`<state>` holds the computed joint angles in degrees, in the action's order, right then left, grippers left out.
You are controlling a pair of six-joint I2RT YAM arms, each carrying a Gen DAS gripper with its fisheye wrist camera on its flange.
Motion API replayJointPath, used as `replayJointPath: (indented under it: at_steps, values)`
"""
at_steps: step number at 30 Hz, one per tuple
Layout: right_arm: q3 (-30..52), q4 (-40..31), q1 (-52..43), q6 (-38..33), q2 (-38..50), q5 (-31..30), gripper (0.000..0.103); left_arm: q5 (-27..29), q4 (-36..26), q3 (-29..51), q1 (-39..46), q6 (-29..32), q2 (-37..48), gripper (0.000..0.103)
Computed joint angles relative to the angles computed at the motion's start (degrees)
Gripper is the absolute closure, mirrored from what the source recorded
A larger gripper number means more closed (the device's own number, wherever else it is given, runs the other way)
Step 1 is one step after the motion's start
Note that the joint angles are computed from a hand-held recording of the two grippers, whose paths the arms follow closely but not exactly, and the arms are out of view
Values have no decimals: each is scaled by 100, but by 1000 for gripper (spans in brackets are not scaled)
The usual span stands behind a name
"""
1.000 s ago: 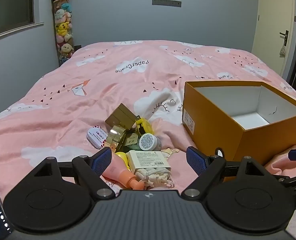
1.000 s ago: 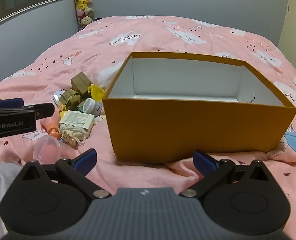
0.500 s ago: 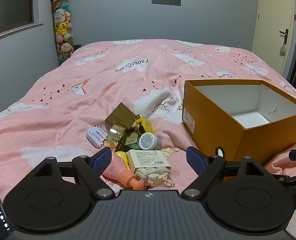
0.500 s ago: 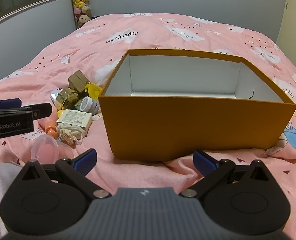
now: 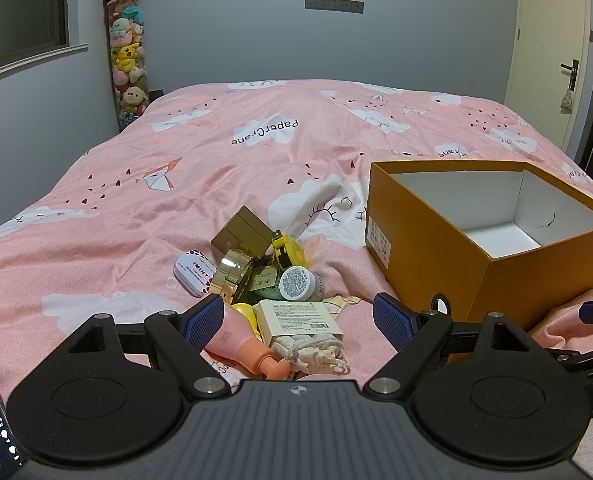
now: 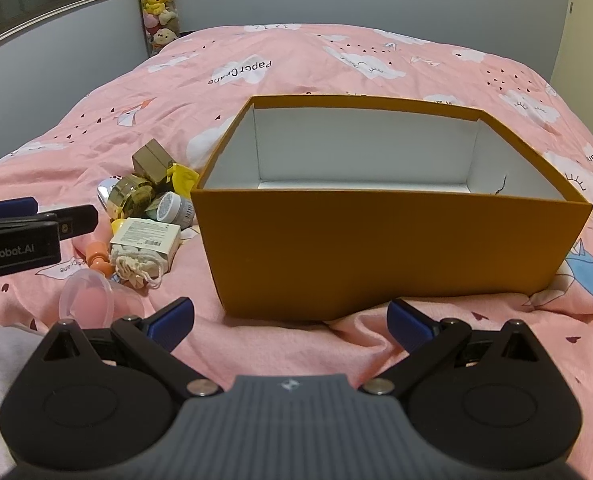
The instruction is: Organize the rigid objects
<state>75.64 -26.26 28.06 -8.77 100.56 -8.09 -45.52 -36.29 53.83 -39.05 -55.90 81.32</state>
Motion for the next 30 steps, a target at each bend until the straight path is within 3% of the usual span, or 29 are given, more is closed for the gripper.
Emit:
replayJointPath:
  at_steps: [30]
  values:
    - [27, -19, 11, 194, 30, 235, 2, -59, 88, 29, -53, 149, 23, 4]
